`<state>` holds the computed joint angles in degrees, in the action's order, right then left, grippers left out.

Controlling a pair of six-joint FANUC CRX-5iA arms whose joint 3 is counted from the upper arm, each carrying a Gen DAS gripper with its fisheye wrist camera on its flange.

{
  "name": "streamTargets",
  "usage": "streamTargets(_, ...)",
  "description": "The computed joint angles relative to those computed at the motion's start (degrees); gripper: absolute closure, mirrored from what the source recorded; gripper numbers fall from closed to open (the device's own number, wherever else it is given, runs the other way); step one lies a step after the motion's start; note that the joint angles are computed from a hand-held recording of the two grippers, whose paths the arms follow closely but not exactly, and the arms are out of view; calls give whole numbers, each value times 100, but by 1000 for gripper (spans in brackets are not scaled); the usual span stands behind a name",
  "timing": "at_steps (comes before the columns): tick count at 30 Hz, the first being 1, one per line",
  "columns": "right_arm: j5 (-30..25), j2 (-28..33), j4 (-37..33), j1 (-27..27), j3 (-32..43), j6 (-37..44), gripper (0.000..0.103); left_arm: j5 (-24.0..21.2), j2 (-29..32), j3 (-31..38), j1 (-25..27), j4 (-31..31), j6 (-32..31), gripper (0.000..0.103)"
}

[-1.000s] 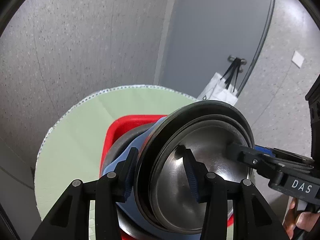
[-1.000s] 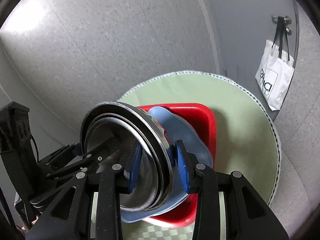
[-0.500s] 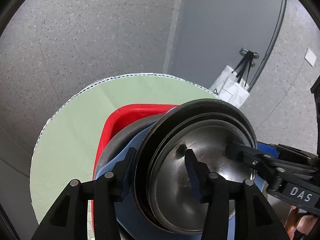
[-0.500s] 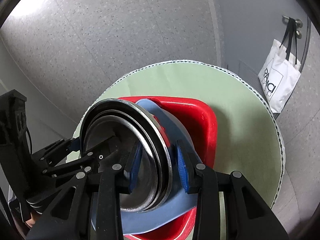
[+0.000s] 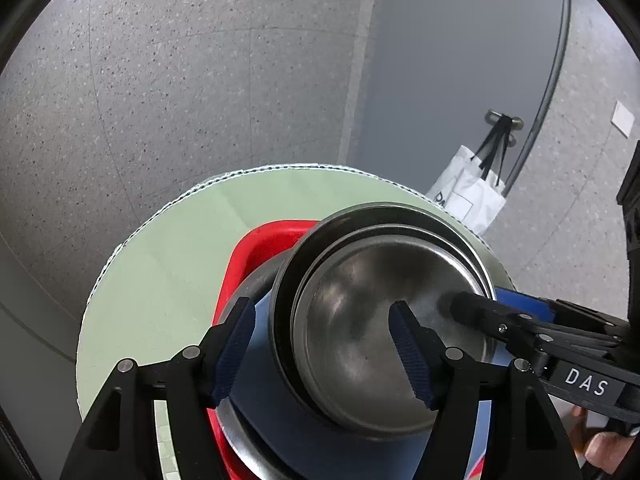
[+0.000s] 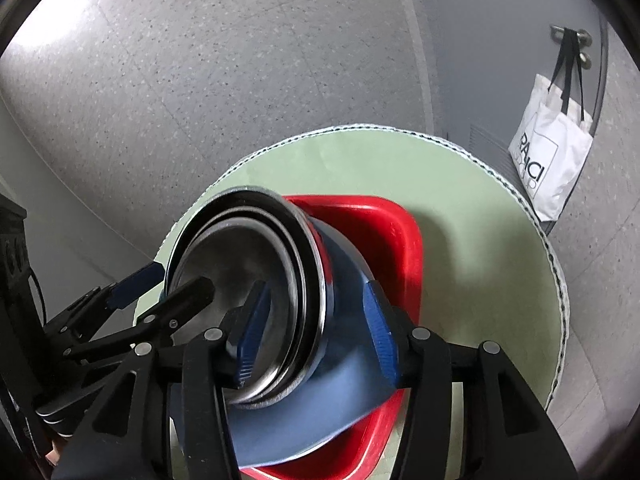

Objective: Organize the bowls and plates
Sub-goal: 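Lower the steel bowl stack into the blue bowl in the basin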

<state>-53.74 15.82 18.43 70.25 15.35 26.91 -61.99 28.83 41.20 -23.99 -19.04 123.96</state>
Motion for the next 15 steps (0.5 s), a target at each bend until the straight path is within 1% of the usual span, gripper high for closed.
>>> streamTargets(3,-53,-33,121,84,-60,-166,53,202,-315,-436,-7,-81,143,26)
streamTargets(5,-159,-3,75,116,-5,-177,52,213,-466,-672,17,25,108,25)
streamTargets(6,-189,7,-22,122,22,-153,54,169,-487,-718,68,163,17,25)
streamTargets(7,-177,1,-128,122,25,-126,55,152,-509,-780,128,340,-77,27)
streamTargets(8,-132,-9,-326,102,40,-62,60,233,-556,-909,201,569,-204,28)
streamTargets(11,-62,-32,-637,67,44,-25,66,406,-587,-1112,344,1121,-494,41)
streamTargets(12,-40,-46,-755,47,46,-46,67,371,-579,-1080,356,1131,-498,43)
streamTargets(15,49,-123,-1014,9,5,-141,68,306,-668,-1090,362,1053,-502,42)
